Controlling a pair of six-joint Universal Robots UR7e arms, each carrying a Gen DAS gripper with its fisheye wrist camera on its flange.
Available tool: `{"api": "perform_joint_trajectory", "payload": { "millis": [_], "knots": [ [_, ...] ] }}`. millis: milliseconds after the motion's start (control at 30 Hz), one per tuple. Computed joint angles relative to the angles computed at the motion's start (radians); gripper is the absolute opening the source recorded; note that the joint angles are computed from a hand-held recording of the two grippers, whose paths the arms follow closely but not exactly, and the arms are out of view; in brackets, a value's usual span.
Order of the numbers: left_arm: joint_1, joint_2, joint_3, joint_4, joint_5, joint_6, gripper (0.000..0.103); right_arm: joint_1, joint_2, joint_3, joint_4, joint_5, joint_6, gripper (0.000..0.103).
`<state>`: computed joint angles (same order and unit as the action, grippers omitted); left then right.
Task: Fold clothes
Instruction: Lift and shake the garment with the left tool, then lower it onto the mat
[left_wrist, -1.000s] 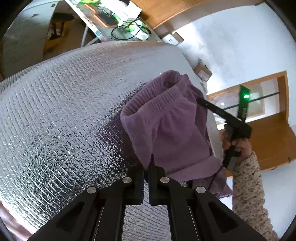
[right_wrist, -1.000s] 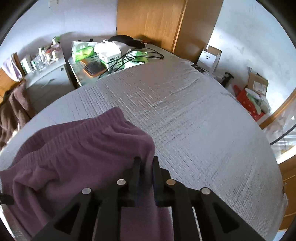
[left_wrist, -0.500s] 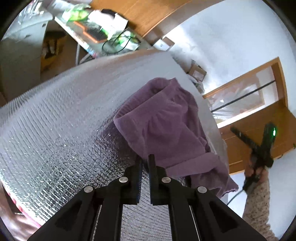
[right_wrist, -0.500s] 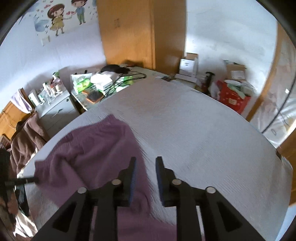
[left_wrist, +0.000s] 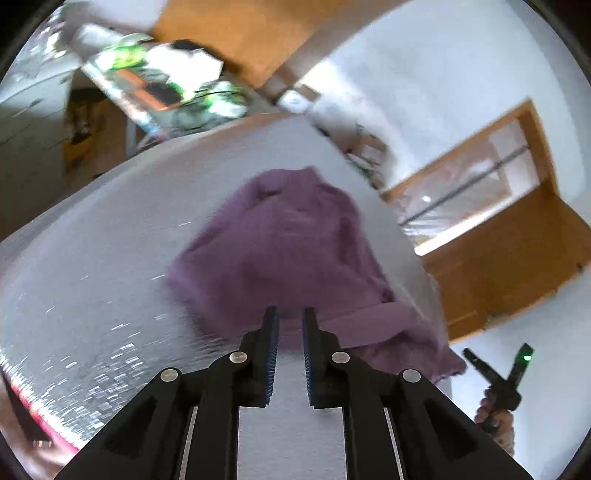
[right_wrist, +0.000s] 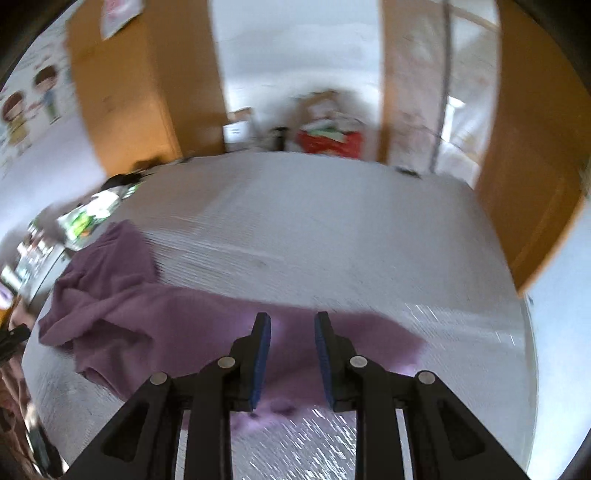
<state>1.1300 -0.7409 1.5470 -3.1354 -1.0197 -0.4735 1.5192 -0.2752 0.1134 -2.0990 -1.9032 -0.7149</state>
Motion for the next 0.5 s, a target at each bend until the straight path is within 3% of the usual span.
{"api": "perform_joint_trajectory", "payload": {
  "millis": [100, 200, 400, 500],
  "knots": [
    [-0.001, 0.041, -0.085, 0.043, -0.066, 0.078, 0.021, -0.004, -0.113, 0.226, -0.124, -0.019, 0.038, 0.025],
    [-0.005, 0.089, -0.192, 0.152, -0.106, 0.135, 0.024, 0.004, -0.162, 0.327, -0.194, -0.027, 0.031, 0.025],
    [-0.011, 0.21, -0.424, 0.363, -0.116, 0.226, 0.026, 0.02, -0.075, 0.199, -0.134, -0.077, -0.01, 0.025],
    [-0.002, 0.274, -0.553, 0.497, -0.138, 0.239, 0.026, 0.015, -0.018, 0.097, -0.023, -0.102, -0.012, 0.025]
  ]
}}
